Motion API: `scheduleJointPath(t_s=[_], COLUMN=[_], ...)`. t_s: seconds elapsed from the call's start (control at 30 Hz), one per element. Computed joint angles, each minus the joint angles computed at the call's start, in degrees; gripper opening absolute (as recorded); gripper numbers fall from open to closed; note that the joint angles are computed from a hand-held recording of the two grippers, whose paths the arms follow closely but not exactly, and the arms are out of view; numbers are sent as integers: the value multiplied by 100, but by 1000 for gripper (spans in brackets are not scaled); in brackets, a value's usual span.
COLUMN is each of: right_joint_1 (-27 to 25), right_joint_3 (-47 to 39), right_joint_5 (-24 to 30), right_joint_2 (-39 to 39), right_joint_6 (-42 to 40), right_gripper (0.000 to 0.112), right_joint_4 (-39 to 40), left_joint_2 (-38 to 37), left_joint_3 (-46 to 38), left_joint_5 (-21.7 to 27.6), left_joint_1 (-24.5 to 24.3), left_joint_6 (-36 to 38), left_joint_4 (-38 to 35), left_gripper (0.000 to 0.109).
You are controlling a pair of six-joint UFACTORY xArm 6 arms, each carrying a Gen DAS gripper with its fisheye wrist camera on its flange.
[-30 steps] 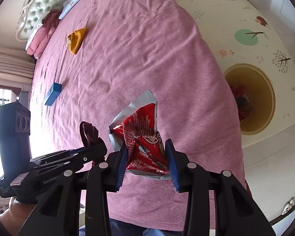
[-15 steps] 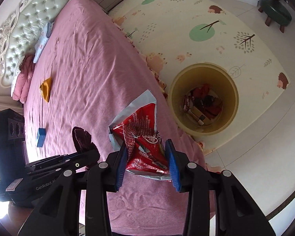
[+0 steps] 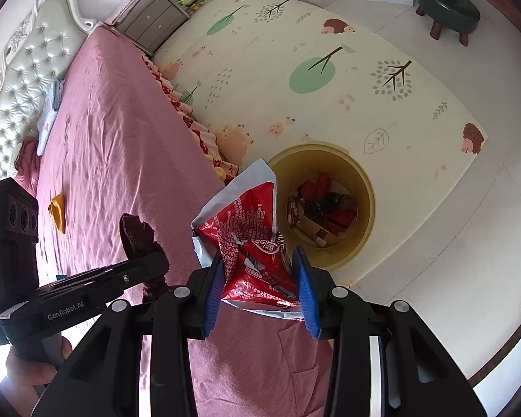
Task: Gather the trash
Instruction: 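Open both tools to drop the strap and wrapper into the wastebasket, then move both tools back to the last items on the bed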
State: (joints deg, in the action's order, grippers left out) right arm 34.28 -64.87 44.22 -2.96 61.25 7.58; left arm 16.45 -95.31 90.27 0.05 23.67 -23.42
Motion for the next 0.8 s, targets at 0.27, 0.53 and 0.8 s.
scheduleJointPath(t_s=[0.27, 0.53, 0.8], right_joint_1=[-204, -74, 298], right_joint_3=[145, -286, -1736], right_joint_5=[129, 309, 611], right_joint_2=[-251, 11, 986], right_joint_6=[243, 188, -319], right_gripper=[50, 50, 51], right_joint_4=[-248, -266, -111], left_joint_2=[86, -19, -126], left_joint_3=[-169, -173, -262], left_joint_5=[-182, -190, -74], left_joint_1=[-126, 158, 935], left_joint_6=[34, 8, -152], left_joint_4=[95, 142, 80], left_gripper=[79, 79, 79])
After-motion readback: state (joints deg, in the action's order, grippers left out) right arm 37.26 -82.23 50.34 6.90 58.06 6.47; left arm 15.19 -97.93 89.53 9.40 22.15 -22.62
